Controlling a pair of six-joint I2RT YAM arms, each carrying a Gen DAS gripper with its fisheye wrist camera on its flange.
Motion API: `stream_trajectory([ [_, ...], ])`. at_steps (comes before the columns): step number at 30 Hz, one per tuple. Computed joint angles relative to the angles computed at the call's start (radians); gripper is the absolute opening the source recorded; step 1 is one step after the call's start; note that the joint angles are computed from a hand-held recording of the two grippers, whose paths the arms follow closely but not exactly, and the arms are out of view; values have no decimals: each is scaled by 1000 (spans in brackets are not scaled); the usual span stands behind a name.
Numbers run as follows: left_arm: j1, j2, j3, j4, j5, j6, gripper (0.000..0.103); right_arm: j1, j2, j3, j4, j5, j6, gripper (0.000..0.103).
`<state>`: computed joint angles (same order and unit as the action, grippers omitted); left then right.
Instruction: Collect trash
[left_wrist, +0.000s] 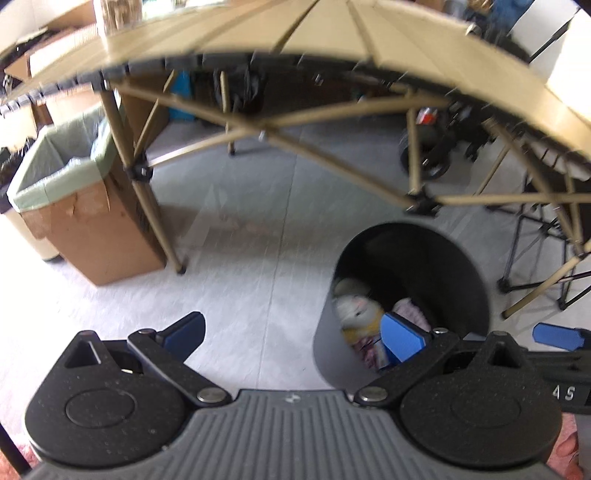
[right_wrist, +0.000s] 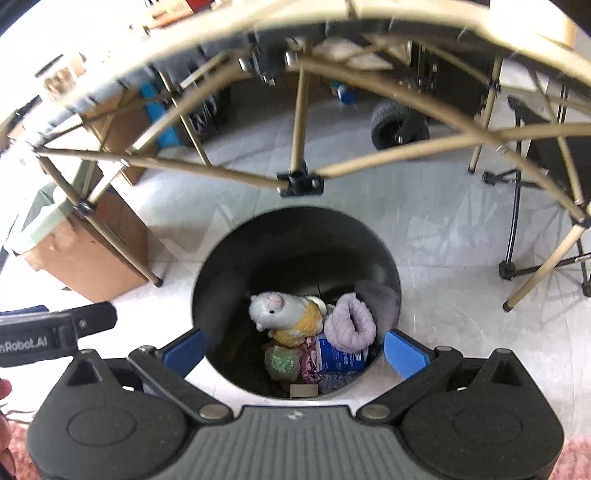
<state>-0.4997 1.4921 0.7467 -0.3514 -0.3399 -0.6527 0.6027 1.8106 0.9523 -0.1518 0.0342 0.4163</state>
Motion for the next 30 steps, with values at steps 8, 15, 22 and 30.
stream_trajectory([
  [8,-246,-260,-80,-95,-212,-104,103,35,-431,-283,30,62,-7,103],
  [15,-545,-416,-121,-246,-459,-257,103,67,-897,-481,-77,117,-27,103],
  [22,-821,-391,-81,-459,-639,-546,103,184,-1259,-534,-348,217,-6,103],
  [30,-1064,-234,13,-811,-754,-1026,103,558,-1459,-546,-598,545,196,103],
])
